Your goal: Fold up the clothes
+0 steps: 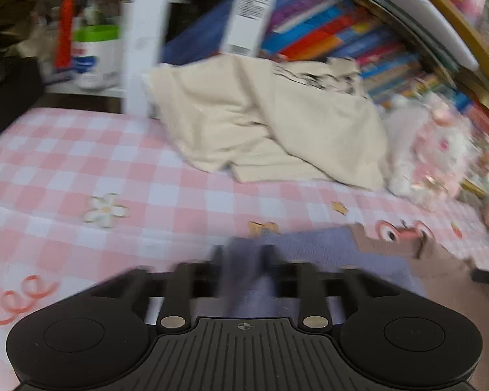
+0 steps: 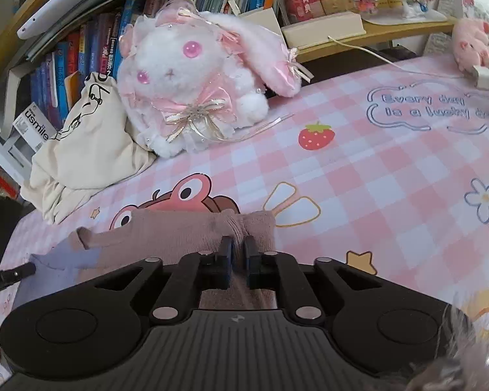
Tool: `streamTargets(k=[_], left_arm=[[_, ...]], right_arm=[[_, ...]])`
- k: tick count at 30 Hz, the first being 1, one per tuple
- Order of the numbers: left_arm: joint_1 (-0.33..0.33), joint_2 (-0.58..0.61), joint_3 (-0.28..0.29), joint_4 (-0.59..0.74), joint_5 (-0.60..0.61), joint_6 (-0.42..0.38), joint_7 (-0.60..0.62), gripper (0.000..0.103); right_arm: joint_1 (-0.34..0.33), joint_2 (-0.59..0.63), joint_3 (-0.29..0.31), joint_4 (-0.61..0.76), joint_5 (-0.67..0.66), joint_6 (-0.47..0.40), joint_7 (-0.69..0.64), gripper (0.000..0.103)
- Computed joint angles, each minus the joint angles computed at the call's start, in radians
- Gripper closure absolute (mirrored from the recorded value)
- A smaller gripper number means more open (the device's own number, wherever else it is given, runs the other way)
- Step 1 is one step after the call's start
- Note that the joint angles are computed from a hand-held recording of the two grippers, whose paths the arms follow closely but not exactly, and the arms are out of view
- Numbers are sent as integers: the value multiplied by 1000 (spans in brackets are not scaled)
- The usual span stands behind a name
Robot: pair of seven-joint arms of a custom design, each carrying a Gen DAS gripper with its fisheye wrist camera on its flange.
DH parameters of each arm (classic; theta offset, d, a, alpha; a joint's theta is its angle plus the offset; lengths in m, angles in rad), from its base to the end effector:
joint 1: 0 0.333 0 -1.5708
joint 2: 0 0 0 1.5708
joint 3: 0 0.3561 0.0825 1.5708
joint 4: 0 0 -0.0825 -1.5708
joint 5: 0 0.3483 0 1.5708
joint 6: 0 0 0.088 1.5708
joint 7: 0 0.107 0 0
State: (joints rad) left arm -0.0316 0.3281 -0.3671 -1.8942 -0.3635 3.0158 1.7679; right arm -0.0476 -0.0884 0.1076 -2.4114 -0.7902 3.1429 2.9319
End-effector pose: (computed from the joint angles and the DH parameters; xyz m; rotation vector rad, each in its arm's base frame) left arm 0.6217 -0.2005 0.4910 -1.6934 2.0413 -1.1144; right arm 0.4773 0.0927 0.4887 -1.2035 2.0446 -0.4755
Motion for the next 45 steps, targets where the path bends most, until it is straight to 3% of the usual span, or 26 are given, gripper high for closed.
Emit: streamTargets(k=[1, 3, 5, 8, 12, 15, 18, 21, 23, 24, 25, 26, 28, 29, 31, 36, 38, 39, 40, 41, 43, 45], left_arm=[[-12, -11, 22, -11, 30, 19, -48, 49], [34, -35, -24, -46, -38, 82, -11, 49], [128, -64, -118, -77, -117, 97, 45, 49], [219, -124, -218, -135, -251, 91, 176, 49], [276, -221, -285, -206, -475, 43, 353, 49], [246, -268, -261, -252, -531, 31, 375, 49], [201, -285, -220, -292, -498, 43, 315, 49], [146, -283, -142, -317, -277, 30, 91, 51], [123, -277, -120, -316, -288, 25, 103, 59], [117, -273, -116, -310, -330, 15, 144, 66], [110, -270, -111, -304, -366, 3, 180, 85], [99, -269, -95, -301, -355, -16, 171, 95], [63, -281, -67, -308, -392, 2, 190, 97], [68, -292, -82, -308, -489, 21, 269, 97], [46, -308, -66, -310, -556, 31, 333, 97], [-24, -271, 36, -310, -271, -17, 89, 95], [-55, -268, 72, -312, -218, -20, 28, 90], [-63, -272, 78, -310, -254, -23, 54, 89], [-71, -276, 84, -309, -290, -26, 80, 83], [-79, -281, 90, -308, -325, -30, 105, 71], [-95, -285, 105, -310, -360, -37, 139, 57], [-109, -284, 121, -311, -340, -47, 132, 57]], right_arm=[[-12, -12, 9, 0, -26, -7, 28, 82], [-42, -46, 32, -10, -81, -23, 92, 73], [-45, -83, 32, -35, -65, -32, 94, 73], [-22, -140, 19, -85, 25, -34, 17, 71], [55, -207, -14, -153, 157, -45, -108, 69], [108, -238, -25, -188, 239, -69, -171, 69], [142, -245, -26, -202, 314, -95, -223, 69], [169, -240, -28, -204, 387, -115, -277, 69], [171, -235, -20, -195, 418, -132, -316, 70], [174, -231, -19, -193, 435, -134, -339, 81], [180, -227, -23, -193, 454, -130, -365, 86], [167, -229, -10, -194, 459, -122, -376, 91], [105, -244, 46, -203, 444, -92, -367, 96], [78, -253, 70, -208, 444, -81, -362, 96], [46, -271, 100, -224, 466, -67, -354, 96], [71, -246, 88, -216, 530, -120, -401, 90], [50, -248, 108, -212, 523, -131, -390, 84], [44, -253, 113, -210, 520, -139, -385, 80], [42, -260, 114, -211, 518, -148, -382, 75], [46, -271, 109, -217, 521, -151, -384, 74], [86, -288, 71, -239, 555, -137, -407, 74], [133, -290, 30, -256, 610, -125, -437, 74]])
